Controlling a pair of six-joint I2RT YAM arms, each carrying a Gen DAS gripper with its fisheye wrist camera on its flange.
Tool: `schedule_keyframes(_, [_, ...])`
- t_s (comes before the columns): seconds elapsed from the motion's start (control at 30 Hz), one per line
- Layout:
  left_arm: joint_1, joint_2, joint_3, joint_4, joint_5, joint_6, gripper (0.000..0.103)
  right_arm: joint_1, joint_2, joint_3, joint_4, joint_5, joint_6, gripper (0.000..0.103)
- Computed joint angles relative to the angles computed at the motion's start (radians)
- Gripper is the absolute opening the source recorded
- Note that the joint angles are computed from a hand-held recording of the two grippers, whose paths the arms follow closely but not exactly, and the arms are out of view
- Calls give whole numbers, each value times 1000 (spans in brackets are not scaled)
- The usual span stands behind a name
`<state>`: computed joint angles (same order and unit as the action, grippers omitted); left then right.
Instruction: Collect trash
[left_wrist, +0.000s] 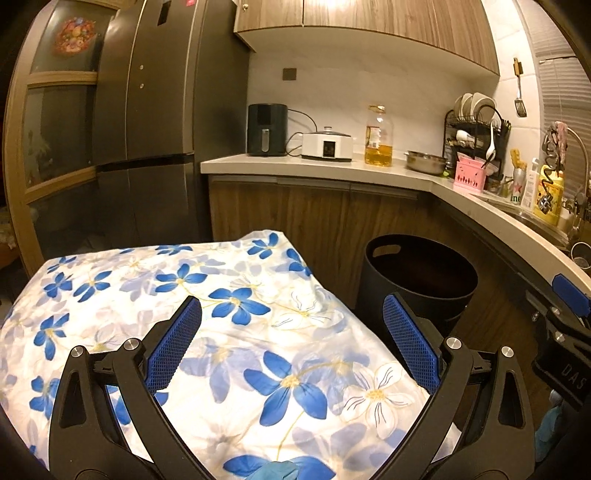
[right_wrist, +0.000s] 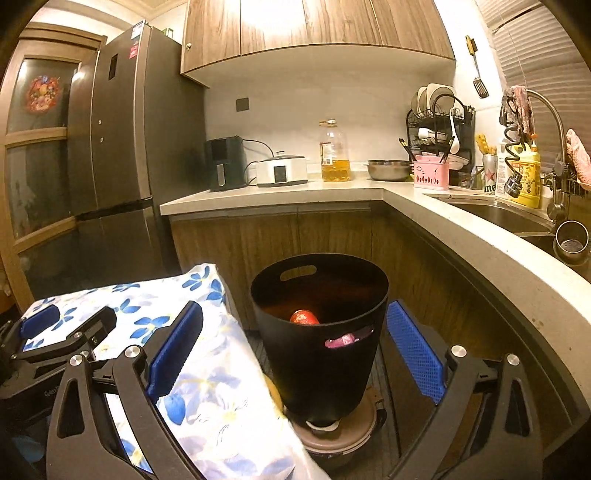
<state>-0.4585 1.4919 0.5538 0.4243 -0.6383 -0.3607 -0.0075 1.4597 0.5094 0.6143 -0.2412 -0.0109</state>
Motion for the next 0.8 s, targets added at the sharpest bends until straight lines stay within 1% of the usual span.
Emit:
schedule_keyframes(0.23, [-42, -107, -76, -31, -53, -25, 97, 21, -119, -76, -41, 5, -17, 97])
schedule_keyframes(0.33, [-66, -150, -95, -66, -93, -43, 97, 25, -168, -100, -62, -7, -23, 97])
schedule_keyframes(0.43, [-84, -179, -107, -92, -115, -59, 97, 41, -213, -128, -76, 4, -24, 97])
schedule_keyframes(0.63, [-102, -228, -127, -136, -138, -85, 97, 62, -274, -155, -116, 24, -30, 97])
schedule_keyframes(0.8, [-126, -262, -143, -156, -163, -92, 97, 68, -291, -167, -121, 29, -29, 97])
